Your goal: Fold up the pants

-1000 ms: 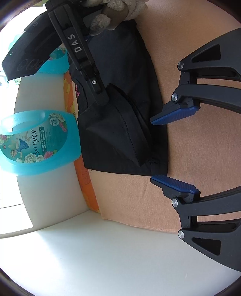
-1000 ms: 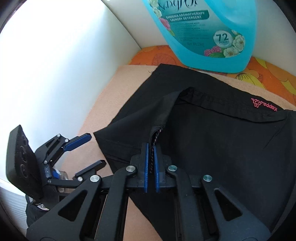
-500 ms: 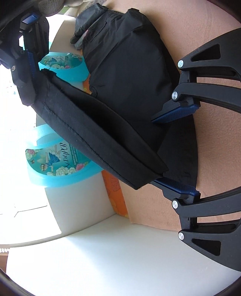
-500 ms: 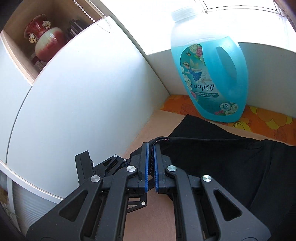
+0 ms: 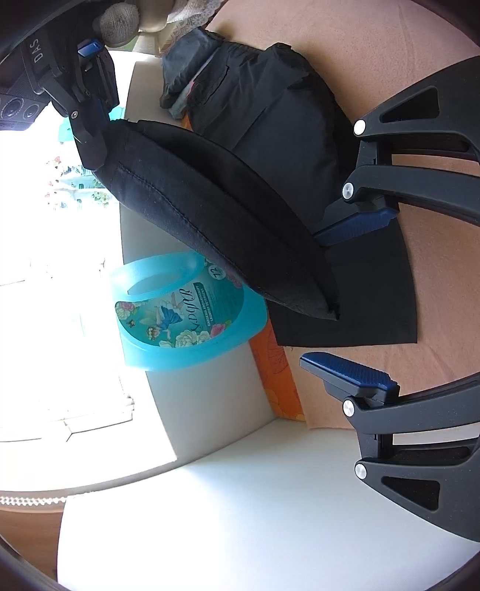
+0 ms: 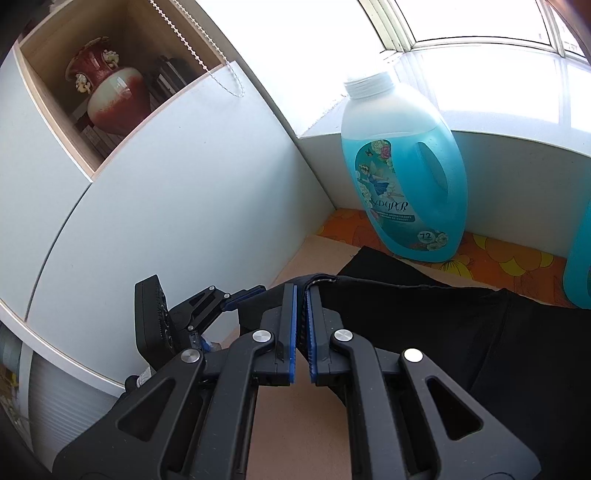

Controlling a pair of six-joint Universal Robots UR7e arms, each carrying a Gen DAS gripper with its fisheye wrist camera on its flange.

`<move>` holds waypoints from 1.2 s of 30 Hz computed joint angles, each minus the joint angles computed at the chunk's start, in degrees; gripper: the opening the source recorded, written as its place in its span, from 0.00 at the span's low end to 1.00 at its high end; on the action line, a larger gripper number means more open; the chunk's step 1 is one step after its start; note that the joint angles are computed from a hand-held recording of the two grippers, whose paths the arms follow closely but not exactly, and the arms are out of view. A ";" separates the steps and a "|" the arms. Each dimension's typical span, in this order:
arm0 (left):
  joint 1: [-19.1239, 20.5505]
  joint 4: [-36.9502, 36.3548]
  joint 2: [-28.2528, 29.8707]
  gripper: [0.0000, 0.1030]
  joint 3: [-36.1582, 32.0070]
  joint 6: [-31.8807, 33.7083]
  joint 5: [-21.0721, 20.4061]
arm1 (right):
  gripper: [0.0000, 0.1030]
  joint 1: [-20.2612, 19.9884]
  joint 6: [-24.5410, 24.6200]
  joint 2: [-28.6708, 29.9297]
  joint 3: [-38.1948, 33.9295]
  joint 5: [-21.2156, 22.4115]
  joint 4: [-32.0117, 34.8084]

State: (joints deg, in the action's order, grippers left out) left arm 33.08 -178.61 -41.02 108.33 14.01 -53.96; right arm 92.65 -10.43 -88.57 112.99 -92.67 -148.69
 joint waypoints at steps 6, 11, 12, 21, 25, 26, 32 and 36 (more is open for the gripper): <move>-0.14 -0.20 0.42 0.56 0.49 2.60 4.07 | 0.06 0.00 0.03 0.21 -0.05 0.33 0.02; 0.36 -0.53 0.70 0.31 0.20 3.74 2.30 | 0.06 0.33 -0.39 0.25 0.10 -0.54 0.05; 0.45 0.68 0.87 0.16 -0.32 3.40 1.52 | 0.06 0.50 -0.26 0.47 0.02 -1.07 -0.30; 1.08 7.78 -3.45 0.04 1.75 -4.18 -10.54 | 0.06 2.86 -4.69 9.05 -3.92 -9.87 -6.43; 2.05 10.63 -3.93 0.04 0.83 -6.88 -9.06 | 0.06 2.86 -7.33 17.08 -7.66 -13.03 -10.00; 2.40 10.45 -3.68 0.04 0.69 -7.40 -7.96 | 0.06 2.73 -8.16 19.01 -8.44 -13.75 -10.93; 5.95 13.86 -0.77 0.04 -2.07 -11.92 -5.48 | 0.06 0.48 -10.81 28.93 -12.78 -17.39 -15.02; 7.66 16.07 2.01 0.04 -4.10 -13.00 -3.28 | 0.17 -0.71 -11.28 31.19 -13.45 -18.17 -16.72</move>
